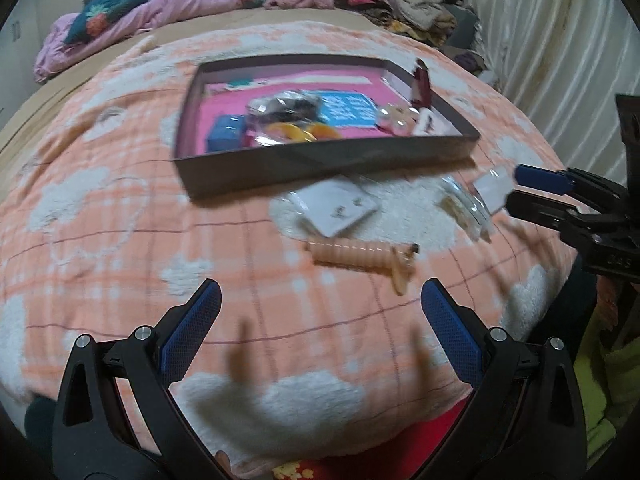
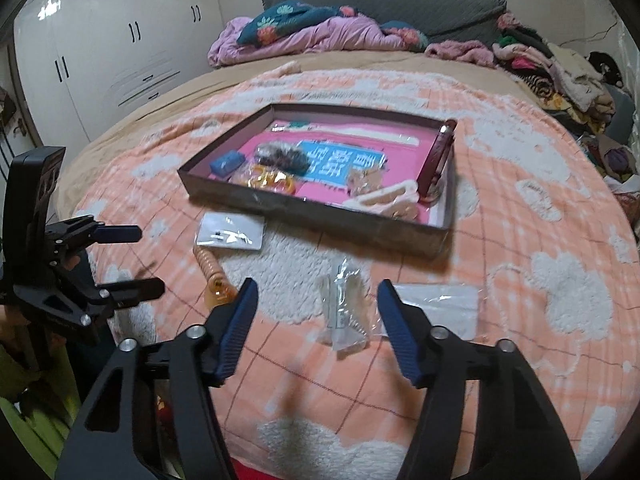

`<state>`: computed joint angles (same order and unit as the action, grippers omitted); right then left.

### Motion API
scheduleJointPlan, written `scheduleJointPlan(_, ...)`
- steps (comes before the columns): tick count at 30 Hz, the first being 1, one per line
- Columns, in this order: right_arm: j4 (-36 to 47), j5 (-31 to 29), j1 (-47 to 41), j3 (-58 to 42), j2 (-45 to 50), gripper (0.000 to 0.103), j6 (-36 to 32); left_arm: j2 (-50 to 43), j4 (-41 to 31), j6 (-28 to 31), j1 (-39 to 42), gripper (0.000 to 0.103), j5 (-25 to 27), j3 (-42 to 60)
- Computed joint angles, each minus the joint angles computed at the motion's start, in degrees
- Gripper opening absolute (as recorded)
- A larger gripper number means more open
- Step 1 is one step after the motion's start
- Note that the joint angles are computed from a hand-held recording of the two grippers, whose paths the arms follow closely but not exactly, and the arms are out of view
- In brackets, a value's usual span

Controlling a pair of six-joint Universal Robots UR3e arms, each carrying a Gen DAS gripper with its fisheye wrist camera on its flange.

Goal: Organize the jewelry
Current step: 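Grasp the peach spiral hair tie with left tool while right tool grasps a clear bag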

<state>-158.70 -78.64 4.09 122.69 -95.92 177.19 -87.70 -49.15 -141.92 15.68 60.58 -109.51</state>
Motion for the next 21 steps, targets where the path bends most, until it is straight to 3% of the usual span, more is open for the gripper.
scheduleJointPlan(5, 0.73, 2.54, -2.10, 0.10, 2.31, 0.048, 0.42, -3.45, 2.03, -1.21, -2.81, 0.094, 1.29, 0.76)
scheduleJointPlan(16, -1.42, -2.29, 0.83, -4.74, 12.51, 0.045, 0.62, -10.59, 3.25, -4.68, -5.88, 0.094, 2.05, 5.59)
scheduleJointPlan(18, -2.32, -3.52, 1.13, -4.97, 13.72, 0.030, 0.15, -11.38, 3.97, -5.08, -6.39, 0.094, 2.37, 5.91)
scheduleJointPlan(21, -3.43, -1.36, -0.47, -3.28, 12.70, 0.027, -0.35, -12.21, 4.92, -5.54, -6.97, 0.094, 2.58, 6.32)
